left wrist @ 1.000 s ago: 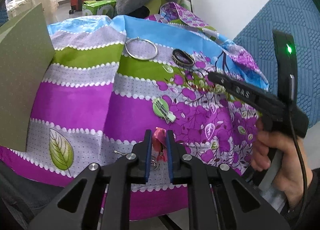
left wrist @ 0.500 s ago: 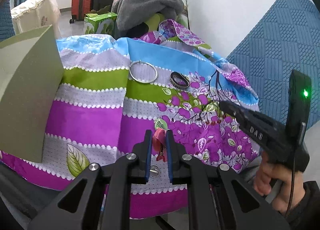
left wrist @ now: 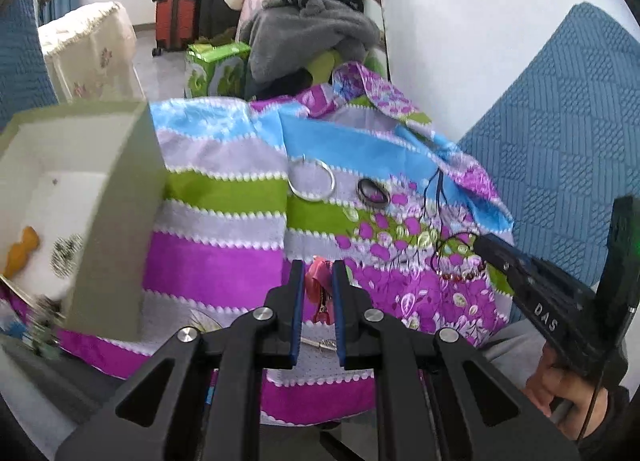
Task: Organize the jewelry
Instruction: 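Carry pink clip into the box with left tool while right tool carries red-bead bracelet there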
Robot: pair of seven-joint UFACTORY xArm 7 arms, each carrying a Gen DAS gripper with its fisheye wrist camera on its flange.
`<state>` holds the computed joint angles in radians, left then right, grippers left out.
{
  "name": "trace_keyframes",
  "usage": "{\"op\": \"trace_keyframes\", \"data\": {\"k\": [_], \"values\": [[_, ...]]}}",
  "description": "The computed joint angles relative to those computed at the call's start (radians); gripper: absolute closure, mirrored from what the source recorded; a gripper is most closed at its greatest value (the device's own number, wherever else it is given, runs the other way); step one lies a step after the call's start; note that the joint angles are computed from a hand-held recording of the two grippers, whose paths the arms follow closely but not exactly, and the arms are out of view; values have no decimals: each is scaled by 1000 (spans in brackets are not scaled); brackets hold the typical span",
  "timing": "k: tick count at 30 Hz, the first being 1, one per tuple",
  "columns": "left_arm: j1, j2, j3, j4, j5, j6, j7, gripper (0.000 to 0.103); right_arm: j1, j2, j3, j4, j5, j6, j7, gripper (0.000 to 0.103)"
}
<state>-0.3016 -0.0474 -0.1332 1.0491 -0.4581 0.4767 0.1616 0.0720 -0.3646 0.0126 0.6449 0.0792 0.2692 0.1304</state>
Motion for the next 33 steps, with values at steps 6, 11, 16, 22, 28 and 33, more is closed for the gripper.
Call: {"op": "trace_keyframes", "data": {"k": [6,11,16,22,28,33], "values": [[13,-45,18,41,19,49,9,90,2,-34,32,72,-23,25,51,98],[25,-77,34,82,45,85,12,90,23,-33,50,159,-32,48,70,98],[43,-95,53,124,58,100,18,90,47,-13,62,241,-34,58,80,98],[77,-92,75,166,70,104,14,90,66,46,85,346,-52,65,97,98],[118,-95,100,192,75,117,34,90,107,132,97,445,-35,58,107,98],[153,-91,117,205,83,117,48,90,142,213,121,531,-46,47,121,98]]}}
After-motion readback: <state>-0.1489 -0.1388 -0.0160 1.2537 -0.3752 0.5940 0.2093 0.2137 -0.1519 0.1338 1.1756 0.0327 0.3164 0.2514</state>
